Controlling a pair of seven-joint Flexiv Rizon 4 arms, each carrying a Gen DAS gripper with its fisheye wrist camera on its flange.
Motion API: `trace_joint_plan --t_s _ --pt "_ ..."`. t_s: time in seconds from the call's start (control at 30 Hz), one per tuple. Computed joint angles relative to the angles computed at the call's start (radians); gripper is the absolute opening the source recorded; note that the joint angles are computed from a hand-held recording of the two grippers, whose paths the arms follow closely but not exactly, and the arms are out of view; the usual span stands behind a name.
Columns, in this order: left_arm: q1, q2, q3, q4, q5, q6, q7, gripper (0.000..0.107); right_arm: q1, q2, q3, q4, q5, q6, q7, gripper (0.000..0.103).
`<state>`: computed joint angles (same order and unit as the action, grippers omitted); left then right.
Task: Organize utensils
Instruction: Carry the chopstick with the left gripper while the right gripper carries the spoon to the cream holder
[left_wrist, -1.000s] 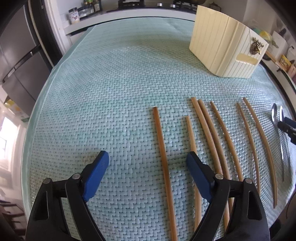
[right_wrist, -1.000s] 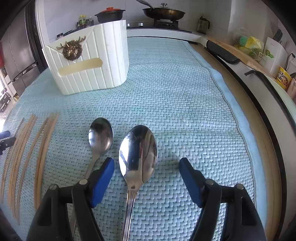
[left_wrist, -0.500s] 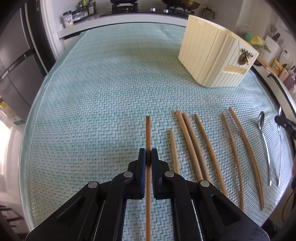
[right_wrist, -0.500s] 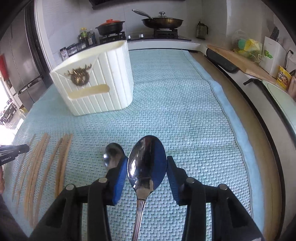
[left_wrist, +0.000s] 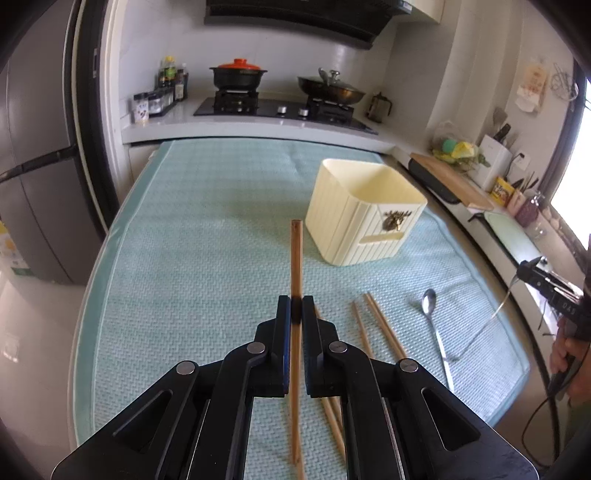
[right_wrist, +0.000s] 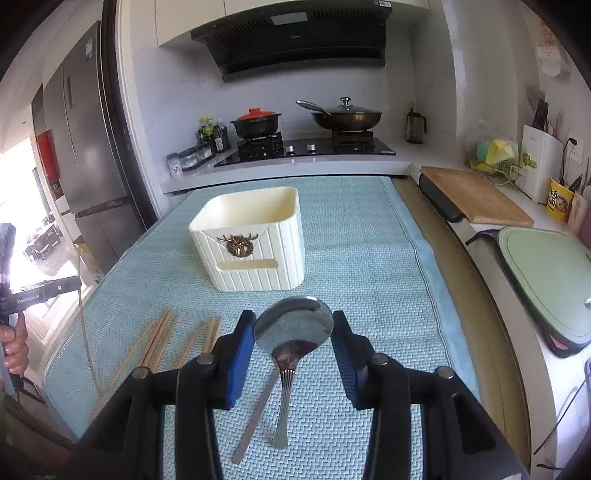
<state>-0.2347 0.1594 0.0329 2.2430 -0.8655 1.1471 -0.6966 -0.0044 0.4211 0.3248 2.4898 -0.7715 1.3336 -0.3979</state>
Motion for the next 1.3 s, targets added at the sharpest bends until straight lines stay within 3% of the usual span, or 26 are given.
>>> trace_joint_plan --t_s 0.37,0.57,0.77,0.87,1.0,1.1,1.2,1.3 --pt "-0.002 -0.023 -0.01 -0.091 -0.053 -0.071 -0.001 0.003 -0.007 -0.039 -0.02 -0.087 -0.038 -0.001 -0.045 0.042" --pt "0.035 -0.099 -0.036 -0.25 -0.039 -0.169 -0.066 0.003 0.013 -0.121 -0.053 -0.226 -0.047 -0.015 -0.116 0.042" --pt "0.058 -0.213 -0.092 -0.458 -0.011 -0.204 -0.144 0.003 0.023 -0.246 -0.089 -0.418 -0.156 -0.014 -0.099 0.042" --pt "0.055 -0.281 -0.128 -0.553 0.016 -0.167 -0.187 0.003 0.039 -0.316 -0.121 -0.503 -0.241 -0.008 -0.054 0.042" --pt "0.033 -0.384 -0.165 -0.658 0.117 -0.044 -0.264 0.003 0.09 -0.412 -0.174 -0.583 -0.271 -0.014 -0.048 0.042" --pt "0.026 -0.465 -0.179 -0.733 0.21 -0.025 -0.349 0.003 0.133 -0.473 -0.201 -0.615 -0.18 -0.039 -0.112 0.042" --pt "0.024 -0.536 -0.182 -0.797 0.296 -0.058 -0.427 0.003 0.171 -0.53 -0.2 -0.644 0.043 -0.081 -0.257 0.042" --pt "0.021 -0.594 -0.174 -0.853 0.373 -0.12 -0.501 0.003 0.197 -0.575 -0.208 -0.665 0.182 -0.127 -0.346 0.042"
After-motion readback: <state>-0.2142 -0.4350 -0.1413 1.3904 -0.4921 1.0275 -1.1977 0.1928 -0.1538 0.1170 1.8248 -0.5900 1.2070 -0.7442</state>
